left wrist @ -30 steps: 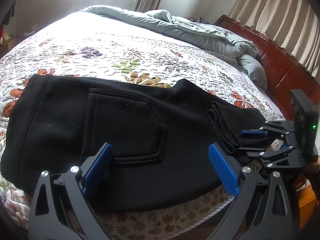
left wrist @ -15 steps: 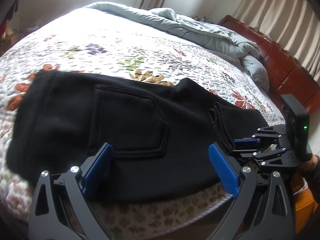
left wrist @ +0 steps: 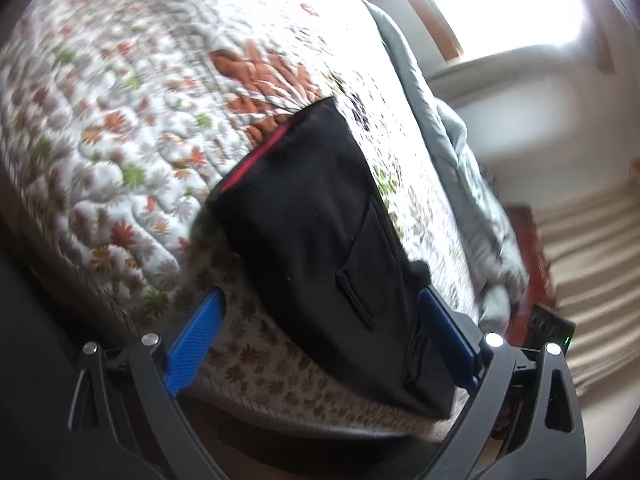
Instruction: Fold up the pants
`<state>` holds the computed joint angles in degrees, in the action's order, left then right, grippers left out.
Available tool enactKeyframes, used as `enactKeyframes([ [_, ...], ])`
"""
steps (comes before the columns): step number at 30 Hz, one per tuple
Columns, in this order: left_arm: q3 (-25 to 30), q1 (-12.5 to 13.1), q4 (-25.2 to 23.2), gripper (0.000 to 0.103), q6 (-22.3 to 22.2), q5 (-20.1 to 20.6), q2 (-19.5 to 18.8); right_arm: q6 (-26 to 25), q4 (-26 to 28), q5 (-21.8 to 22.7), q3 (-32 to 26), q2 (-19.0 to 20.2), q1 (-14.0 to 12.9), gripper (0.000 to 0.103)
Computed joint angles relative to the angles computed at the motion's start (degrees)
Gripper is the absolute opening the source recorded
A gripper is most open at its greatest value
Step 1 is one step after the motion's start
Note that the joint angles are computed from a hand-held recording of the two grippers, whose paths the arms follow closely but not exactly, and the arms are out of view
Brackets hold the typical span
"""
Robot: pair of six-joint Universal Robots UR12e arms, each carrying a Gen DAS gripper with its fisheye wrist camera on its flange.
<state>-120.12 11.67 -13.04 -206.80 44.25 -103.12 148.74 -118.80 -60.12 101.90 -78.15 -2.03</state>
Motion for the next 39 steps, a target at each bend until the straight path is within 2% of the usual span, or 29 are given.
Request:
enactKeyframes([
  [2,0.03,0.18,1.5,0.096,-2.27,-1.19,-0.76,-3.07,7.14,2.22,-6.3,3.47,1.15,0.076],
  [3,0.16,0.27,2.36,0.096,-3.99,-1.85,-1.31,-3.66,8.01,2.11,-8.48,4.79,1.87,0.077],
  [6,0.8,0.51,4.45,0.096,-8.61,-3.07,-3.15,-6.64,16.91,2.39,-18.61,11.23,4.32,0.085],
  [9,0.82,0.69,6.8,0.096,-12.29,-3.52,-4.46,-9.1,23.62,1.49,-27.54,17.31,6.66,0.086],
  [11,0.61,0.96,8.19,0.096,-12.63,-4.24,-4.89,-11.4,29.52,-0.02,-34.5,22.04,8.42,0.087],
  [16,0.07,1.55,12.4,0.096,-14.15,-6.25,-6.19,-14.3,40.57,-2.0,-46.99,30.99,11.24,0.088],
  [20,-0.35,2.27,15.89,0.096,-15.96,-7.5,-6.74,-18.43,49.73,-2.21,-54.24,36.18,12.39,0.088],
  [26,-0.16,2.19,15.18,0.096,-14.4,-7.5,-6.82,-24.24,58.44,-1.9,-59.93,40.24,13.23,0.087],
  [28,-0.13,2.08,14.93,0.096,-14.02,-7.27,-6.68,-24.23,59.18,-2.43,-60.98,40.99,13.09,0.066],
  [29,-0.12,2.04,15.04,0.096,-14.0,-7.22,-6.62,-23.86,59.49,-2.18,-61.54,41.42,12.9,0.051],
  [30,-0.02,1.98,15.02,0.096,-13.69,-7.24,-6.58,-23.82,60.02,-1.85,-62.05,41.74,12.69,0.045],
  [35,1.15,1.21,13.61,0.095,-11.7,-6.52,-6.58,-23.4,59.9,-1.23,-61.6,41.61,12.68,0.046],
  [39,0.88,1.47,15.27,0.095,-14.33,-6.7,-6.94,-22.86,59.91,-1.29,-61.75,41.8,12.78,0.046],
])
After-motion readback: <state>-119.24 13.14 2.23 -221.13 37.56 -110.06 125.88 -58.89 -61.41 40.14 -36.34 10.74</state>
